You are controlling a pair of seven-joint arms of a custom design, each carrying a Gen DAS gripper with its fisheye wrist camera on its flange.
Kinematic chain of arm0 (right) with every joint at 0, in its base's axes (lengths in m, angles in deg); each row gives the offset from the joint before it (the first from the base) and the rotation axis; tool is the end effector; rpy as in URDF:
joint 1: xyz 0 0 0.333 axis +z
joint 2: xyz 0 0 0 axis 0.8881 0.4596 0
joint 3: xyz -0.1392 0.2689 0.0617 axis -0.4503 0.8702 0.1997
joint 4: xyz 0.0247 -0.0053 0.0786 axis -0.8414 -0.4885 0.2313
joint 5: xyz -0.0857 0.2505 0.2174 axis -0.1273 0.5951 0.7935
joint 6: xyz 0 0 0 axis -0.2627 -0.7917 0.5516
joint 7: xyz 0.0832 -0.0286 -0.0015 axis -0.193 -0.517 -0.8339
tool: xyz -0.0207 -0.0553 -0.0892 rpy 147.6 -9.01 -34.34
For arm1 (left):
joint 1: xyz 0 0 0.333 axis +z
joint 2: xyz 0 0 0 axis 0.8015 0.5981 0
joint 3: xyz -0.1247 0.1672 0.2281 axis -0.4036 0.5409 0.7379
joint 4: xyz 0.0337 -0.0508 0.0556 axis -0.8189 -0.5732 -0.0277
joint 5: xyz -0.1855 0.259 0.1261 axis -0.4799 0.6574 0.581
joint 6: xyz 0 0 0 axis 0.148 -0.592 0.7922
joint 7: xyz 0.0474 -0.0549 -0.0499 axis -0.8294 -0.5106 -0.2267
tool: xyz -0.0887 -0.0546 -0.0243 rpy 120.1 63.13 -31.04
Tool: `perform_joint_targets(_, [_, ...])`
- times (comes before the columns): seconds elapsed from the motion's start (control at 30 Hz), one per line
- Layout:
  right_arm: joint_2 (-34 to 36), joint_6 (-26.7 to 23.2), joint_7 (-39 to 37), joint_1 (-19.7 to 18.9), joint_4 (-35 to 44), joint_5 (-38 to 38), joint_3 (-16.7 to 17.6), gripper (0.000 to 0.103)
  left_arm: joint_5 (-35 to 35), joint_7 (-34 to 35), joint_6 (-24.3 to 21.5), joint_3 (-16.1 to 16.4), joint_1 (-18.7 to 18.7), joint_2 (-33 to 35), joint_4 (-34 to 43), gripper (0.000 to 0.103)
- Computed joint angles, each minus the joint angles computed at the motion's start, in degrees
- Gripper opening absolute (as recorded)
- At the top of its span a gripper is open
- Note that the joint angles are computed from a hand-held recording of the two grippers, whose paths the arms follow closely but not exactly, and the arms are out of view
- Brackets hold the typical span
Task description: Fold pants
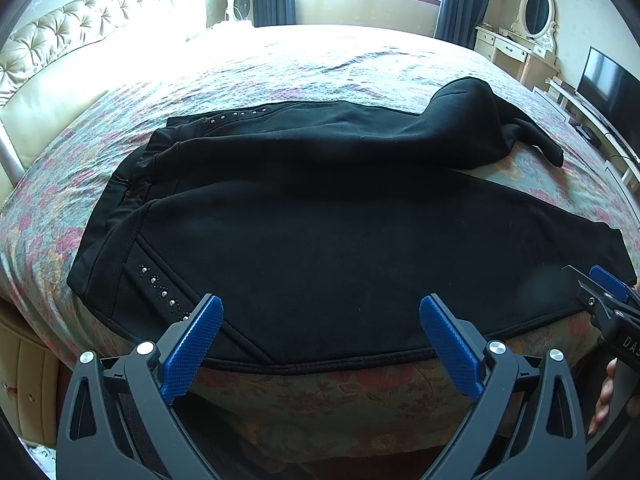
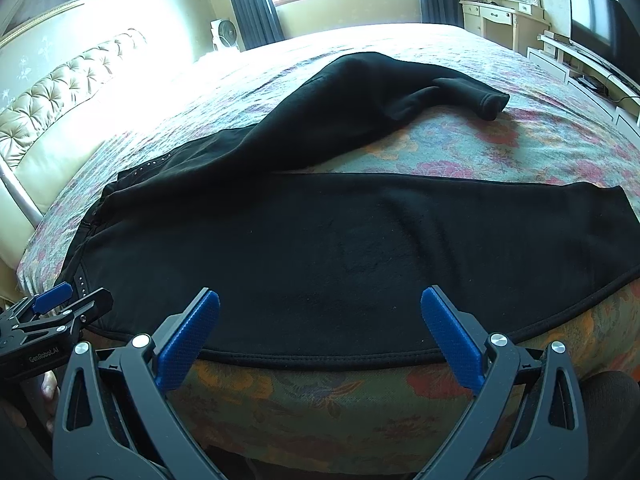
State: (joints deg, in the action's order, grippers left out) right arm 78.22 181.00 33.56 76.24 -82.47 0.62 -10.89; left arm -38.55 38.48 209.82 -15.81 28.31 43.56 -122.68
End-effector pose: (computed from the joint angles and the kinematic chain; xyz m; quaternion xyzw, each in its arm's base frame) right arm 0.5158 0.1156 0.4752 -0.7498 0.5506 -0.1203 0.3466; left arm 0.4124 -0.3492 0.5166 -0.7760 0.5454 -0.1863 0.2564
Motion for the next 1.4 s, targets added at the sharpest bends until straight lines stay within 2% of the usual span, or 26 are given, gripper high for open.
perform_joint_targets(0.43, [0.59,-0.93,0.37,-0.12,0.2,-0.01,0.03,0.101,-0.01,0.18,0.37,-0.04,0.13,0.44,-0.09,0.099])
perform_joint_targets(0.5, [0.77,-1.26,0.67,-0.19,0.28,-0.2,0.04,0.101,-1.12,1.64,-0.92,-0.03,0.1,0.84,0.59,0.099])
perform_joint_targets(0.6, [0.98,-5.5,4.63,-0.7,1.47,-2.98,-0.36,0.101,-2.53,3.63,-3.21,-0.08,-0.12,1.49,1.76,0.099])
perform_joint_targets(0.7, [1.25,-6.94,5.93,-0.92,2.06,-4.13,-0.34,0.101,-3.48,5.34,-5.81,-0.07,-0.48,2.26,3.18,0.099])
perform_joint_targets(1.03, [2.48,-5.37,4.58,-0.97,2.69,-3.63,0.14,0.101,-1.07,3.68,-4.3,0.27,-0.7,2.02,2.07,0.099])
perform_joint_targets(1.1, [2.94,-5.45,4.21,-1.01,3.34,-3.16,0.27,0.101,-2.64,3.8,0.6,0.82,0.26,0.53,-0.27,0.099])
perform_joint_targets(1.17, [3.52,-5.55,4.47,-1.0,4.08,-3.58,0.36,0.101,-2.51,3.66,8.38,1.55,1.68,-2.25,-4.06,0.099])
perform_joint_targets(1.27, [4.34,-6.35,4.5,-1.02,5.36,-3.64,0.6,0.101,6.83,-3.7,15.45,1.38,4.63,-7.61,-9.09,0.099])
perform_joint_targets(1.3, [4.72,-6.72,4.38,-1.04,5.89,-3.77,0.68,0.101,5.0,-1.37,19.28,3.43,4.57,-9.27,-11.19,0.099])
perform_joint_targets(1.33, [5.14,-7.1,4.32,-1.02,6.49,-3.98,0.78,0.101,-0.85,4.98,25.24,7.48,3.22,-9.81,-13.47,0.099])
perform_joint_targets(1.37, [5.54,-7.49,4.08,-1.02,7.08,-3.81,0.95,0.101,-8.69,13.77,28.7,9.53,3.13,-10.22,-14.75,0.099])
perform_joint_targets(1.4, [6.01,-8.0,4.55,-0.93,7.77,-4.62,0.98,0.101,-14.74,18.54,33.21,9.93,5.04,-11.36,-17.46,0.099])
